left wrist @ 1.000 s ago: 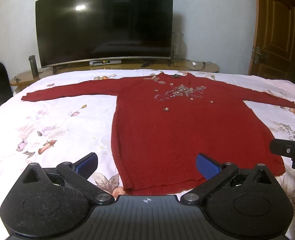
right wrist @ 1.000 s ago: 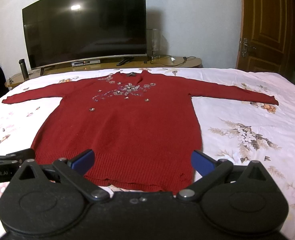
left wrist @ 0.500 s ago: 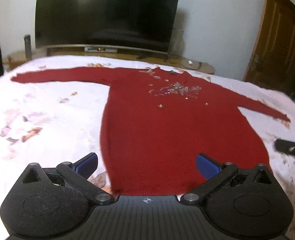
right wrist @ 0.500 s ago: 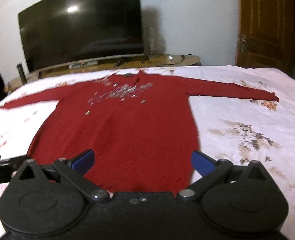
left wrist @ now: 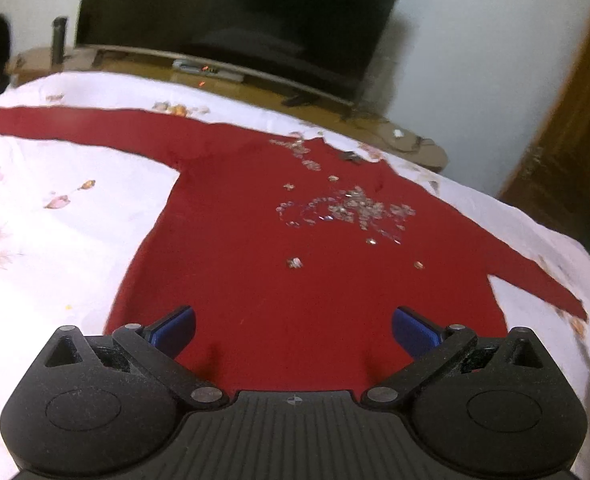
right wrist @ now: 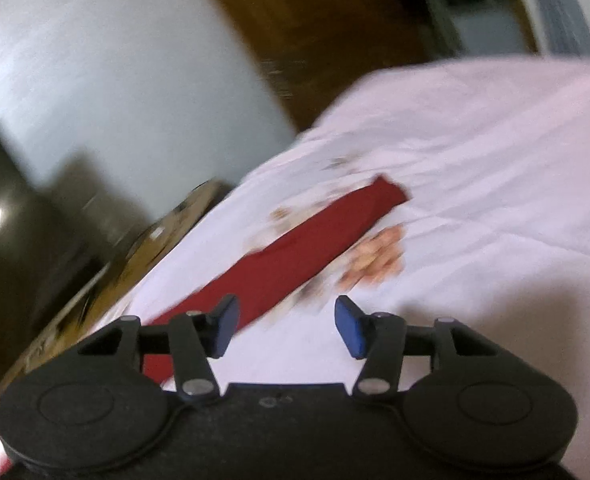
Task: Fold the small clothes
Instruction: 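Grasp the red sweater's sleeve cuff with the right gripper and lift it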
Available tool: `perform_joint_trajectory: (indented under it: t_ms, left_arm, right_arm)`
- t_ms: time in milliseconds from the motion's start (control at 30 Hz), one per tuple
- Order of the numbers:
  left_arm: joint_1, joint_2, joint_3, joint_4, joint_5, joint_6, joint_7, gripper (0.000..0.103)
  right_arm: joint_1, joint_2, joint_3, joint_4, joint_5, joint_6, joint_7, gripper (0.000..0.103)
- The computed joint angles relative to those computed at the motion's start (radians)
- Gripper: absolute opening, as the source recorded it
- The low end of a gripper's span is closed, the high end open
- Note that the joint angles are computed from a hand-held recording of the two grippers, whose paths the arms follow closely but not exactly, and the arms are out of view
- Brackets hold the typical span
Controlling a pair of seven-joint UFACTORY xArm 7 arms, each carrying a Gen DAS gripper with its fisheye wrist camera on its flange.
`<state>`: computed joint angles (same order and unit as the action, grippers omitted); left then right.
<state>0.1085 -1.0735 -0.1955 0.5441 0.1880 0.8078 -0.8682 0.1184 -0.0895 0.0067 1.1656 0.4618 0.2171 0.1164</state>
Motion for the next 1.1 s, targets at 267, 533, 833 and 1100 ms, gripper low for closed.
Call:
perform_joint_trajectory:
  t_ms: [267, 533, 833, 1100]
  left_arm:
    - [0.012, 0.185, -0.021, 0.024, -0.07, -0.128, -0.176, 0.103]
    - [0.015, 0.295, -0.02, 0.104, 0.03, -0.107, -0.17, 0.103]
    - [0.043, 0.277, 0.114, 0.055, 0.056, -0.179, -0.03, 0.103]
    - [0.133, 0.234, 0.218, -0.01, 0.027, -0.268, 0.184, 0.103]
  right_arm:
    - [-0.172, 0.429, 0.059, 0.419, 0.24, 0.121, -0.072, 0.046]
    - [-0.281, 0.511, 0.189, 0.492, 0.351, 0.126, -0.187, 0.029]
    - [-0.175, 0.481, 0.119, 0.532, 0.037, 0.126, -0.06, 0.007]
    - [0.042, 0.389, 0.189, 0.523, -0.183, 0.084, -0.161, 0.007]
